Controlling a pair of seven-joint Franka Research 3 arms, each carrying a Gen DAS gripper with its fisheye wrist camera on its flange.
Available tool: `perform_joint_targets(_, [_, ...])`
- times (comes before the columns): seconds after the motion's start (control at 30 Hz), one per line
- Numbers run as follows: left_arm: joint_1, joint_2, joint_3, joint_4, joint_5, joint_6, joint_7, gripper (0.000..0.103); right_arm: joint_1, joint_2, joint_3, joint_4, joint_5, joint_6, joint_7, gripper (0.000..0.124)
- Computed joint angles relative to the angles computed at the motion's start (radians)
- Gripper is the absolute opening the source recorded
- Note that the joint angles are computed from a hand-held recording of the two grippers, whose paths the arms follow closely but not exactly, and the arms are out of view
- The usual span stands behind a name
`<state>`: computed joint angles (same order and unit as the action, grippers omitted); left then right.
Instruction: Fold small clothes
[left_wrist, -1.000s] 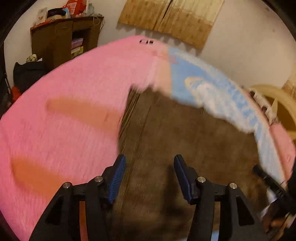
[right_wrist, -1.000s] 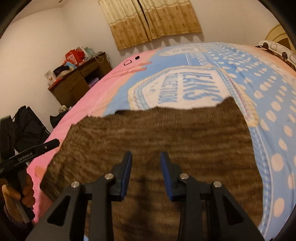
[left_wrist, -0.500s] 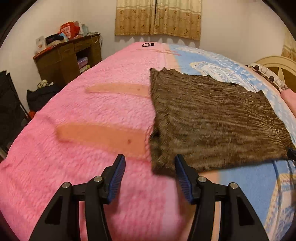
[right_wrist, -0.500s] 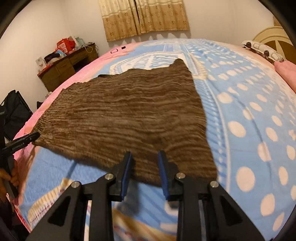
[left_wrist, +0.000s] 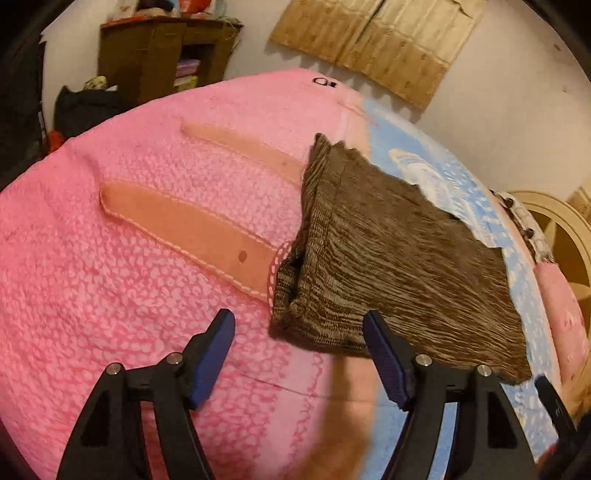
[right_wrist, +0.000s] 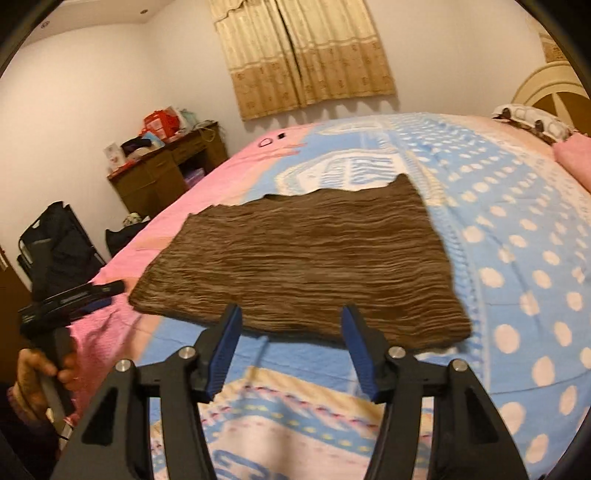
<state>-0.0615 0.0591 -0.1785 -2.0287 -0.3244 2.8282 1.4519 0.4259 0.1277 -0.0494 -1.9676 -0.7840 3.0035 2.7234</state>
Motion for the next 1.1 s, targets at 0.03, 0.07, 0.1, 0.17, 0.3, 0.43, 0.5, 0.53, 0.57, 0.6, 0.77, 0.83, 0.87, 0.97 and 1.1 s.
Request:
perform_joint_targets(0.03, [-0.009, -0.005, 0.002, -0.020, 0.042, 0.043, -0.040, 0.076, -0.004, 0.004, 0.009, -0.003, 0.025, 0.003, -0.024, 0.060])
perform_joint_targets(0.07, [-0.017, -0.003, 0.004, -0.025, 0.089, 0.059, -0.080, 0.077, -0.008, 0.008, 0.016, -0.007, 0.053, 0.006, -0.050, 0.060])
perform_joint_targets(0.1, [-0.022, 0.002, 0.001, -0.021, 0.105, 0.060, -0.096, 0.077, -0.010, 0.012, 0.021, -0.011, 0.083, 0.007, -0.076, 0.060])
perform_joint_targets(0.17, [-0.012, 0.004, -0.032, -0.014, -0.035, 0.065, 0.015, 0.076, -0.004, 0.015, 0.025, -0.020, 0.127, 0.003, -0.111, 0.060])
perform_joint_targets(0.3, [-0.019, -0.013, -0.044, -0.035, -0.205, 0.088, 0.097, 0.075, 0.014, 0.012, 0.009, -0.035, 0.163, 0.000, -0.127, 0.060])
perform_joint_targets(0.43, [-0.047, -0.066, -0.034, -0.108, -0.328, 0.161, 0.031, 0.075, 0.022, 0.007, -0.005, -0.038, 0.151, 0.013, -0.108, 0.060])
perform_joint_targets(0.5, [-0.064, -0.064, -0.018, -0.110, -0.301, 0.161, -0.002, 0.075, 0.021, 0.009, -0.004, -0.036, 0.158, 0.014, -0.115, 0.060])
perform_joint_targets(0.53, [-0.067, -0.048, -0.012, -0.099, -0.228, 0.163, -0.055, 0.075, 0.021, 0.009, -0.003, -0.036, 0.164, 0.012, -0.121, 0.060])
perform_joint_targets(0.57, [-0.069, -0.024, -0.006, -0.081, -0.162, 0.181, -0.107, 0.075, 0.020, 0.011, 0.000, -0.035, 0.173, 0.011, -0.130, 0.060])
perform_joint_targets(0.6, [-0.066, -0.006, -0.006, -0.066, -0.139, 0.200, -0.132, 0.075, 0.019, 0.012, 0.001, -0.035, 0.183, 0.013, -0.136, 0.060])
perform_joint_targets(0.77, [0.067, 0.077, -0.145, 0.038, -0.400, 0.216, 0.045, 0.024, 0.032, 0.010, -0.012, -0.047, 0.202, 0.029, -0.135, 0.060])
perform_joint_targets(0.83, [0.096, 0.079, -0.173, 0.043, -0.482, 0.178, 0.125, 0.011, 0.039, 0.002, -0.020, -0.053, 0.182, 0.022, -0.118, 0.060])
perform_joint_targets(0.87, [0.087, 0.072, -0.167, 0.031, -0.499, 0.182, 0.155, 0.011, 0.045, -0.006, -0.030, -0.057, 0.147, 0.015, -0.085, 0.060])
perform_joint_targets(0.97, [0.067, 0.054, -0.158, -0.001, -0.559, 0.217, 0.248, 0.010, 0.029, -0.014, -0.017, -0.061, 0.118, 0.003, -0.047, 0.060])
perform_joint_targets(1.1, [0.006, 0.061, -0.079, 0.006, -0.365, 0.196, 0.095, 0.010, 0.005, -0.004, 0.011, -0.050, 0.159, -0.004, -0.056, 0.060])
